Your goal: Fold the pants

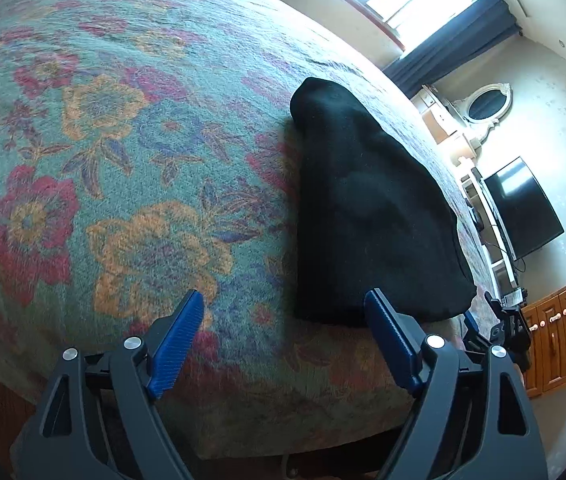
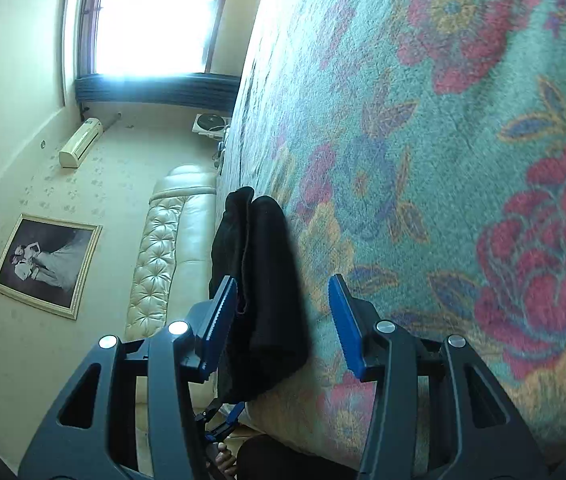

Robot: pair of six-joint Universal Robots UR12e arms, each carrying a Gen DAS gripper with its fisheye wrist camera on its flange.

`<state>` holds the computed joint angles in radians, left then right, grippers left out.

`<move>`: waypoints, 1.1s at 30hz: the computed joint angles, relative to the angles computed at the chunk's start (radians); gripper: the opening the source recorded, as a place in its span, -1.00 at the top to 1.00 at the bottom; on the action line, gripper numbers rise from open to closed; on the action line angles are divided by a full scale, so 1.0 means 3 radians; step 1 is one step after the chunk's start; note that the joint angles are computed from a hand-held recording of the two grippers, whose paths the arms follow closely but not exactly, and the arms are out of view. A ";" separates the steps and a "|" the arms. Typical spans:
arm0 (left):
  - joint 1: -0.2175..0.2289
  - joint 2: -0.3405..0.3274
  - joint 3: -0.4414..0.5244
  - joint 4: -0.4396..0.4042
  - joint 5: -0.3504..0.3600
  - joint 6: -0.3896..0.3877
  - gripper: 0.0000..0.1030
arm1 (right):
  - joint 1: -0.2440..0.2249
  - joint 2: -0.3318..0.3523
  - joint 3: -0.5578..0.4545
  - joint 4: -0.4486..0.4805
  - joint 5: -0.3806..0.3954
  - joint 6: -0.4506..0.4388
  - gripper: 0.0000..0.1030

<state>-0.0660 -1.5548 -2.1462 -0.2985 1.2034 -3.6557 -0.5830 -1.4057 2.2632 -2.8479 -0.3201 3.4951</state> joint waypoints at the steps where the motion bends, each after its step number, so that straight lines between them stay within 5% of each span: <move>1: -0.0021 0.0015 -0.0007 -0.0038 0.0048 0.0018 -0.60 | -0.0013 -0.0026 0.0067 -0.0227 -0.0060 0.0149 0.08; 5: -0.0159 0.0046 -0.0010 -0.0144 0.0352 0.0231 -0.63 | -0.0024 -0.0242 0.0234 -0.0277 -0.0352 0.0039 -0.08; 9: -0.0217 0.0056 0.0018 -0.0243 0.0507 0.0216 -0.65 | 0.0143 -0.0502 0.0288 -0.0061 -0.0760 -0.0262 -0.55; 15: -0.0375 0.0026 0.0096 -0.0374 0.0795 0.0351 -0.65 | 0.0407 -0.0802 0.0342 -0.0011 -0.1486 -0.0751 -0.68; 23: -0.0609 -0.0072 0.0224 -0.0403 0.1315 0.0463 -0.65 | 0.0853 -0.0918 0.0277 0.0004 -0.2462 -0.1129 -0.78; 33: -0.0787 -0.0150 0.0352 -0.0269 0.1613 0.0379 -0.65 | 0.1091 -0.0982 0.0291 -0.0123 -0.2690 -0.1332 -0.79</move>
